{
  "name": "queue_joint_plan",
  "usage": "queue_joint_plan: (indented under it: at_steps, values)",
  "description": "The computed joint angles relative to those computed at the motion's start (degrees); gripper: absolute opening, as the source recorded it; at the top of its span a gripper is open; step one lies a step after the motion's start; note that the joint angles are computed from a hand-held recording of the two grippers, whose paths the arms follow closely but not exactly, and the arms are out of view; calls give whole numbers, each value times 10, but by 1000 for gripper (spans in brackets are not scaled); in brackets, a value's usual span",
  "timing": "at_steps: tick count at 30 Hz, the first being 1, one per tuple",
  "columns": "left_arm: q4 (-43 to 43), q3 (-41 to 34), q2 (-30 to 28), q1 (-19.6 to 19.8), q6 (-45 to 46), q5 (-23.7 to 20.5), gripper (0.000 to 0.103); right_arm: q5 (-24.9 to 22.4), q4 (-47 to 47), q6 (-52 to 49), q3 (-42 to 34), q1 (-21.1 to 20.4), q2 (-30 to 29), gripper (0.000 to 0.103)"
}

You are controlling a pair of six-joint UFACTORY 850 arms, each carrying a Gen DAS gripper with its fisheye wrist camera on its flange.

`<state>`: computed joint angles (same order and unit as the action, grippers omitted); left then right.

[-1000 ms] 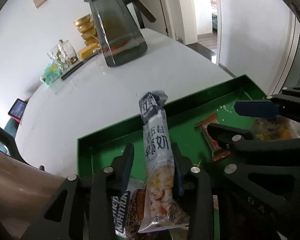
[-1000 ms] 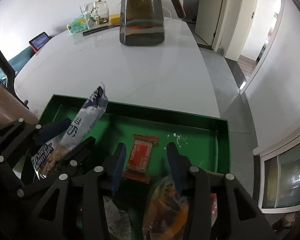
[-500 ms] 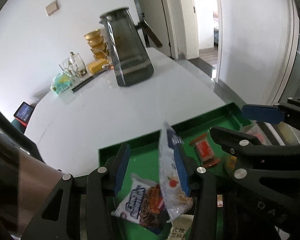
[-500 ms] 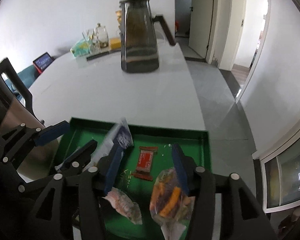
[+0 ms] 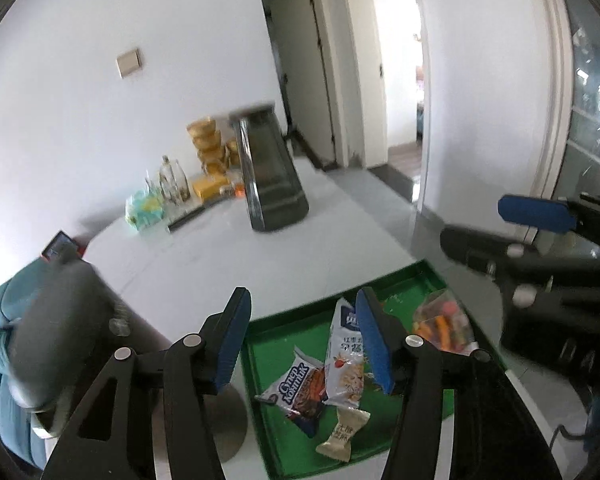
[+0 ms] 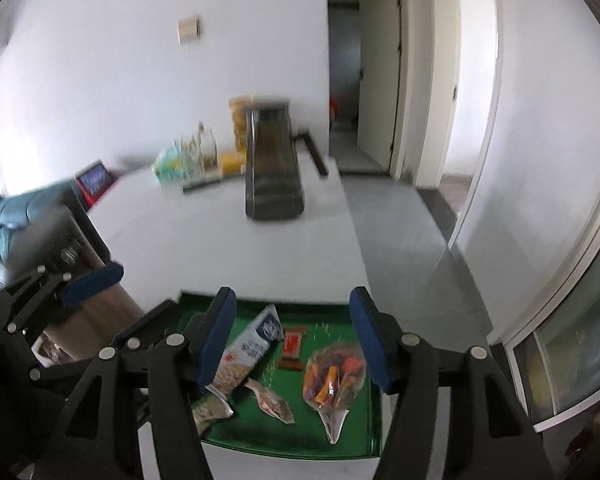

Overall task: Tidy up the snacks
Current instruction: 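Move both tools back over the last two snacks on the table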

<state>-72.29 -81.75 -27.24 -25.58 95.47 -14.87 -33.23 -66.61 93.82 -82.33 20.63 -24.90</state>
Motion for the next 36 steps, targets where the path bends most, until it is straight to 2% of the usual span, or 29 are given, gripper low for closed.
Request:
queue_joint_plan:
  at_steps: [4,9,14,16,25,27,32,36]
  values:
    - [-112,42,55,37,127,-53,49,-64,-74,66,20,41,48,69]
    - [-183,66,104,104,196,-130,57,-155,-150,129,31,102,89,69]
    - [-223,53,120,187,232,-198,61,-235,-189,144,-5,162,83,70]
    - [-230,37,114,220,236,-219,67,-258,-193,134,-34,182,67,70]
    - [-236,-52,44,339,270,-264,75,-292,-212,84,-202,250,-53,72]
    - [-238,-74,23,358,280,-264,75,-296,-214,74,-248,261,-86,82]
    - [-197,-121,-23,391,250,-265,77,-277,-196,52,-344,273,-157,84]
    - [-150,-152,-61,402,220,-255,77,-246,-145,5,-458,276,-236,84]
